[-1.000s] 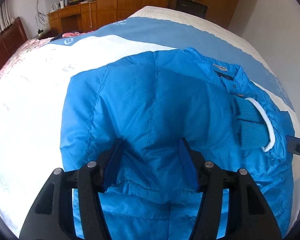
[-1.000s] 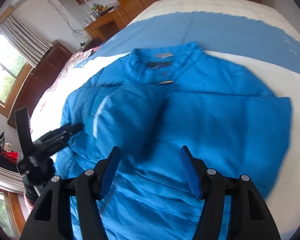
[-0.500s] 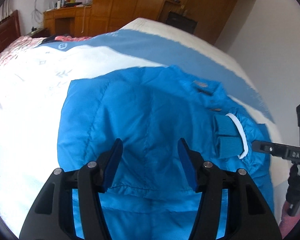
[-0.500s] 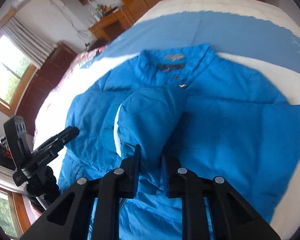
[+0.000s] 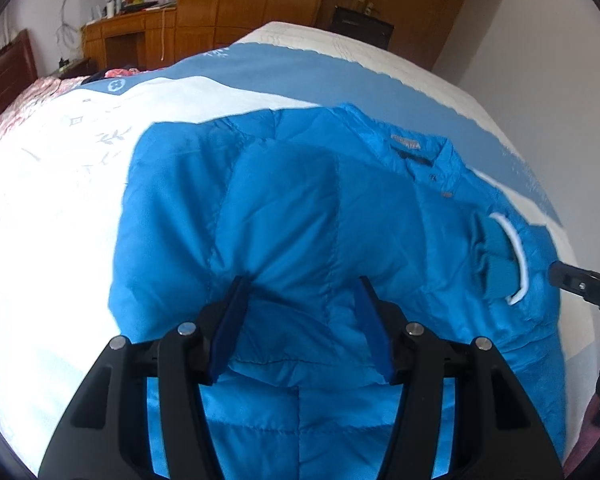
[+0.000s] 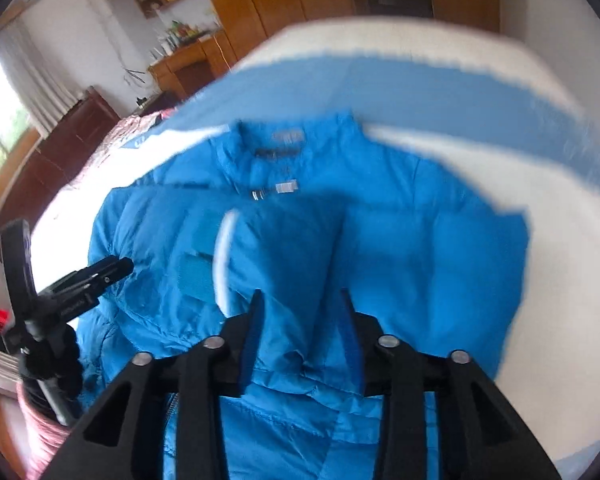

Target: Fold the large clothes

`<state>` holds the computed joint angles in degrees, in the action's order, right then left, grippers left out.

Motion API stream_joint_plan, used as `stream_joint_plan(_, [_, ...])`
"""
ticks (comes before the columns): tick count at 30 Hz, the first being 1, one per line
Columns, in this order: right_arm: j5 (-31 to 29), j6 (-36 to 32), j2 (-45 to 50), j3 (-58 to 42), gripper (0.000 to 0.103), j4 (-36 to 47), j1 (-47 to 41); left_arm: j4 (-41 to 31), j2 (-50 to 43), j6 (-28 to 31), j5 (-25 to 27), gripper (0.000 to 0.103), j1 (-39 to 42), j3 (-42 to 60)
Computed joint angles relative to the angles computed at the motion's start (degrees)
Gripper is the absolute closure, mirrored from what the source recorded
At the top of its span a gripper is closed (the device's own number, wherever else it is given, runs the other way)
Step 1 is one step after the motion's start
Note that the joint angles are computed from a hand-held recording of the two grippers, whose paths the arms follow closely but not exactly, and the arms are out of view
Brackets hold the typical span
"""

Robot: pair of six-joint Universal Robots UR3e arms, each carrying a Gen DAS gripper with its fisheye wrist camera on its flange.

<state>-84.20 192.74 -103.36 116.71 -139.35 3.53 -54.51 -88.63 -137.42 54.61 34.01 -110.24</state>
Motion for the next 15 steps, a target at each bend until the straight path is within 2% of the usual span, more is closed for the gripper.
stream_joint_plan(2, [-1.34, -0.72, 1.19, -2.48, 0.048, -0.18, 2.71, 0.84, 1.44, -0.87, 0.19, 0.048, 0.28, -0.45])
stream_joint_plan(6, [-6.04, -0.37, 10.74, -10.74, 0.046, 0.41, 10.38, 8.18, 2.52, -3.13, 4.94, 0.048, -1.65, -2.87])
stream_joint_plan(10, [-11.4, 0.76, 20.91, -18.05, 0.037, 1.23, 15.21, 8.42, -0.08, -3.0, 5.85, 0.047, -2.21, -1.79])
stream_joint_plan(12, [-14.95, 1.41, 24.54, -20.34, 0.037, 1.51, 16.77, 8.68, -0.92, -2.75, 5.63, 0.047, -2.1, -1.63])
stream_joint_plan(13, [-16.08, 1.77, 25.5, -20.67, 0.042, 1.44, 16.99, 8.84, -1.32, -2.92, 5.55, 0.047, -2.23, -1.55])
stream_joint_plan(14, [-17.0, 2.23, 25.92, -20.64, 0.054, 1.41, 16.95, 8.92, -1.49, -2.86, 5.43, 0.047, -2.22, -1.53])
stream_joint_plan(15, [-17.49, 2.7, 25.82, -20.34, 0.06, 1.38, 16.75, 8.92, -1.59, -2.74, 5.33, 0.046, -2.18, -1.51])
